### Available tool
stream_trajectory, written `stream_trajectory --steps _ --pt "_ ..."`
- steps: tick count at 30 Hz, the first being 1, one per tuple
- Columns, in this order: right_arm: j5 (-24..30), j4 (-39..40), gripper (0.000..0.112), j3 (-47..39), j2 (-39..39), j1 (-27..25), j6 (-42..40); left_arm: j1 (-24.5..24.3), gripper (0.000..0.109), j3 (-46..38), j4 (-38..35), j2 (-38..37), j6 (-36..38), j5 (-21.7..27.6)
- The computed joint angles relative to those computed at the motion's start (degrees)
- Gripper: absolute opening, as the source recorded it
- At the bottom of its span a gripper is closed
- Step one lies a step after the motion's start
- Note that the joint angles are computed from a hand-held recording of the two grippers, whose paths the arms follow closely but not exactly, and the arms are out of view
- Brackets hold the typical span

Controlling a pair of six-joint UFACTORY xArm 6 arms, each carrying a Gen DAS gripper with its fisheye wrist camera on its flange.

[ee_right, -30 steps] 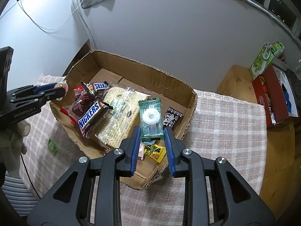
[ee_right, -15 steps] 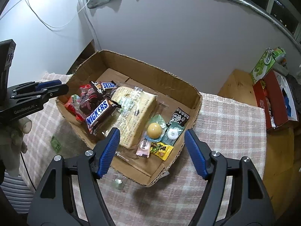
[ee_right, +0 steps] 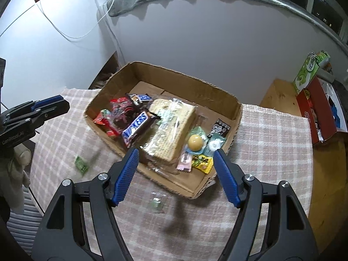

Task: Organize snacks
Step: 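Withdraw both tools from the box toward the last loose candies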

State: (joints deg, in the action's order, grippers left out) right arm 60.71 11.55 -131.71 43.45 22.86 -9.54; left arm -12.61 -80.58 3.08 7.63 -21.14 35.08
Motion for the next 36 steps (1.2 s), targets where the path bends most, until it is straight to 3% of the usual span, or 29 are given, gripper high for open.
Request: stream_trajectory --steps 5,17,27,36 --pt "-2.1 0.7 0.074 5.9 -3.7 0.8 -0.5 1.1 0.033 5.3 -0.8 -3.2 -0.4 -1.0" --pt "-14.4 2.4 0.074 28.5 -16.0 1.1 -4.5 3.5 0.033 21.1 -3.3 -13.5 -3.2 -1.2" --pt "-10.9 5.2 0.074 36.8 -20.2 0.4 -5.6 1.8 0.033 30.9 -16.1 -17.8 -1.4 -3.1" --pt "-10.2 6.3 0.074 37.6 -18.7 0.7 -5.2 1.4 0.033 30.0 -21.2 -15.0 1.4 -4.1"
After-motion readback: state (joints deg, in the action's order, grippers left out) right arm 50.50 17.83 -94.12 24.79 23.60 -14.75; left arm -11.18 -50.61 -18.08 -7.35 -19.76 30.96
